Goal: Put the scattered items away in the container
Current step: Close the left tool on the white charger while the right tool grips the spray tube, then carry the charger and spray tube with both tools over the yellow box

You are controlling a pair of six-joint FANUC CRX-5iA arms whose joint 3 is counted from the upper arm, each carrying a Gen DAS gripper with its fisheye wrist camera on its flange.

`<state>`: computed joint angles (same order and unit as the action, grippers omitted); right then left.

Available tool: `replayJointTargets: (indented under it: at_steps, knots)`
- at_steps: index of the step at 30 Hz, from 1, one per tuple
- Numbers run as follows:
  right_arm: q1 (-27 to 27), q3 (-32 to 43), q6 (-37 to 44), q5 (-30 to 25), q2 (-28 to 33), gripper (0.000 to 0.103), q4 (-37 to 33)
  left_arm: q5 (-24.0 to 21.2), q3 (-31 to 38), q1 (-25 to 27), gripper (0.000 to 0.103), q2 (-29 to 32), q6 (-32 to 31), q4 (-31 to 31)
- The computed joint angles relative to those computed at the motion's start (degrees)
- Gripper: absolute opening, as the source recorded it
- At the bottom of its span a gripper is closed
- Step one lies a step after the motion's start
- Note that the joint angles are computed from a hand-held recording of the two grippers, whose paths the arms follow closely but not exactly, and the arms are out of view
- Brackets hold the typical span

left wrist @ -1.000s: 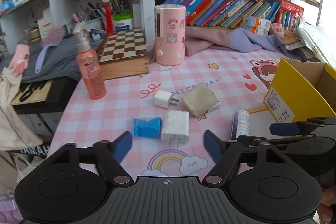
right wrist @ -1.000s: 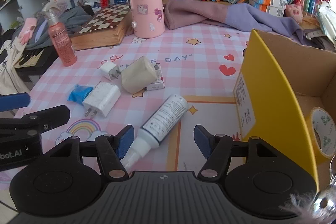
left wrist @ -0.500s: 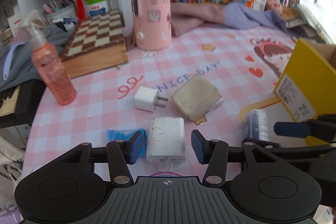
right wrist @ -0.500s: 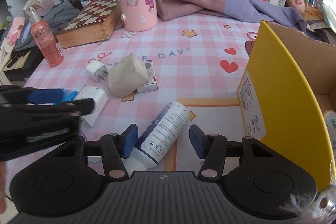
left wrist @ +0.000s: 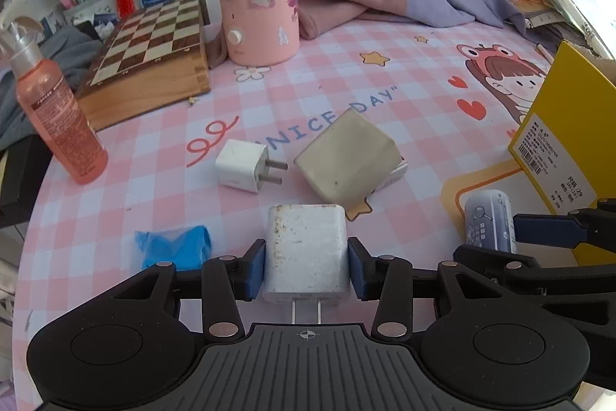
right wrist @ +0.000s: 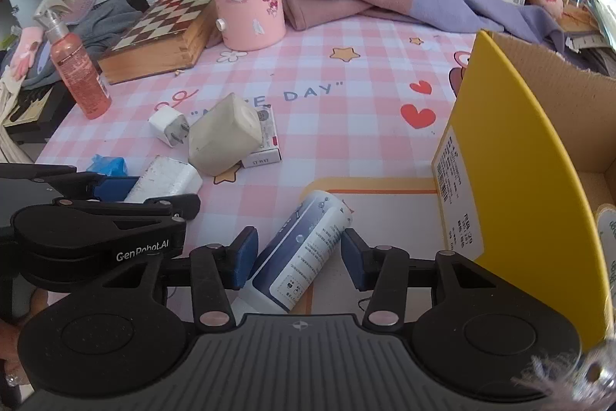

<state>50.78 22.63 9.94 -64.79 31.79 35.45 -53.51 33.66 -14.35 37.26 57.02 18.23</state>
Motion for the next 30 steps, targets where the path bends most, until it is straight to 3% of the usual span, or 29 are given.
replayJointTargets:
  at_steps: [2,9,20,25,30]
  knots:
    - [-0.26,0.34,0.16,-0.06,0.18,0.047,-0.89,0.64,-0.48,-0.02,0.042,-0.15,-0.37,0.29]
    - [-0.51,0.84,3.07,-1.01,0.20,0.031,-2.87,1.97,-3.40,0.15,0.042,-1.80,-0.78,1.15]
    - [-0.23,1.03,5.60,-2.91,0.59,0.032,-2.18,3.85,-9.24,0.27,0.043,-5.46,-2.62,1.87]
    - [-0.47,-0.92,4.88,-0.57,-0.91,0.031,-2.69,2.71,-8.95,0.55,0.042,-5.62,-0.54,2.30]
    - [-0.27,-3.58,3.36,2.74,-3.31,0.031,-1.13,4.96,-12.43,1.13,0.042,-8.66,-1.31,5.85]
